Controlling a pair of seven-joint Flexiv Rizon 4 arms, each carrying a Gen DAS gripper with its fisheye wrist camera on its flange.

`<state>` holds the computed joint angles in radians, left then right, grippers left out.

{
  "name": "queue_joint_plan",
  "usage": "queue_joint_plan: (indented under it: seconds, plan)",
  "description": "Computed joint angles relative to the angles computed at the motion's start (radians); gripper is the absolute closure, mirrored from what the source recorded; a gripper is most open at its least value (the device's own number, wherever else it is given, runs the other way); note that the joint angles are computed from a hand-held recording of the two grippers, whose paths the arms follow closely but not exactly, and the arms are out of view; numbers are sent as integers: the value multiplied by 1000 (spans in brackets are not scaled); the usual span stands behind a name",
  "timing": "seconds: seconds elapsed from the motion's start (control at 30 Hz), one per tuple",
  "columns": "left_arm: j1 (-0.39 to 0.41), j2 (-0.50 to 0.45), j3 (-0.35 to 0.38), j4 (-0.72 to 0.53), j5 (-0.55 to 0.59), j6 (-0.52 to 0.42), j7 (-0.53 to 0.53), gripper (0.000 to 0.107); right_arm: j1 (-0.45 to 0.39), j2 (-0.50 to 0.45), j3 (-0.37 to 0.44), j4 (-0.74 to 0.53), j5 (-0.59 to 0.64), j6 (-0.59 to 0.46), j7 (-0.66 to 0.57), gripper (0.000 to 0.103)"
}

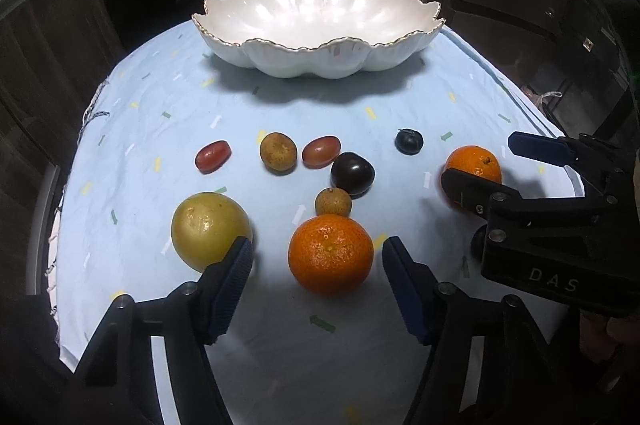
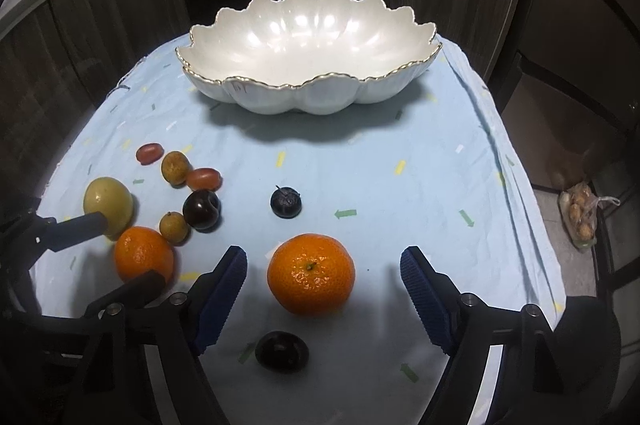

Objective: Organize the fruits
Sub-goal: 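Lower the right tool onto the large mandarin while the left tool approaches the other mandarin, then close the right tool on the large mandarin while the left tool grasps the small mandarin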

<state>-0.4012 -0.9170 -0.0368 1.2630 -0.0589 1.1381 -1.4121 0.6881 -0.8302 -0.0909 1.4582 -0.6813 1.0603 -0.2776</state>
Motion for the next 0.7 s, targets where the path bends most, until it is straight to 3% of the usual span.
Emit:
queue_joint_plan:
  seconds: [0.33,0.53,0.7]
  plan:
    - [8,-10,-17,2,-8,5,18,56,-24,-33,42,-47,69,-30,-63,33]
    - [6,-10,-21,8,-13,19,40,63,-35,-44,59,-56,113,-9,-101,55]
    - [10,-9,-28,13,-24,23,47,64,-25,-42,47,-53,122,-6,-103,55]
